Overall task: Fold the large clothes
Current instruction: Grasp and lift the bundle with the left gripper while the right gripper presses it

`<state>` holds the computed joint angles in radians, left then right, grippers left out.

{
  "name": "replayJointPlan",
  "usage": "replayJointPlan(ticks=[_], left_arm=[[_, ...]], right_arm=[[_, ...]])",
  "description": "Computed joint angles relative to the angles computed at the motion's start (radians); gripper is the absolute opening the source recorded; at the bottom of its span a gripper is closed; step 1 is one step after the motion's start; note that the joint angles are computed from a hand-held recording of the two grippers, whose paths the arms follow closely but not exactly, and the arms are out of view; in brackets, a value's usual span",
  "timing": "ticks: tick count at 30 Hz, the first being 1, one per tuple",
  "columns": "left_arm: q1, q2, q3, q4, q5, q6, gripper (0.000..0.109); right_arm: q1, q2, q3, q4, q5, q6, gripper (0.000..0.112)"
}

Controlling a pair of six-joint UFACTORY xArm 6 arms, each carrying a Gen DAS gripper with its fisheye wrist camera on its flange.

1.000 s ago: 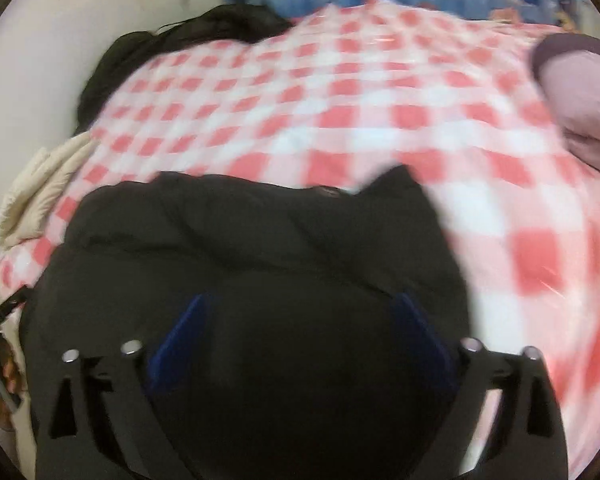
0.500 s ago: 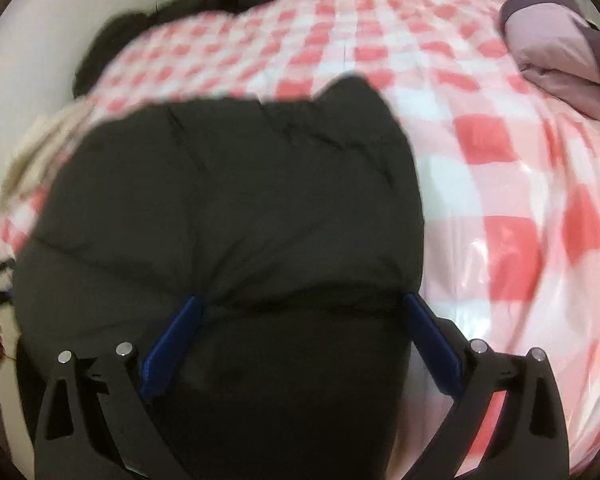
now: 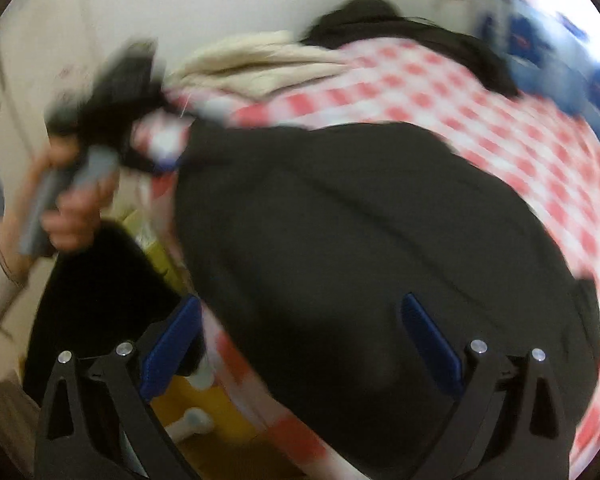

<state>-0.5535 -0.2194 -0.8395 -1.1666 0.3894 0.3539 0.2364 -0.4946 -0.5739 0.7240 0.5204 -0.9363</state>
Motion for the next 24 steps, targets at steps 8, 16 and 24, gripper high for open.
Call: replayJointPlan(ticks=[8, 16, 24], left_arm=[[0.101, -0.071, 0.184, 0.082, 0.03, -0.125, 0.087], [0.053, 0.072, 0.128, -0.319, 0.043, 0.259, 0.088], [-0.022, 0.23, -0.045, -0.105, -0.124, -0.005, 0.088]], right_arm=[[0.061, 0.22, -0.096, 0.116, -0.057, 0.076, 0.096], [-0.12, 0.095, -0.11, 0.201, -0.094, 0.064, 0.096], [-0.376, 0.362, -0.325, 0.085, -0.123, 0.338, 0.096]])
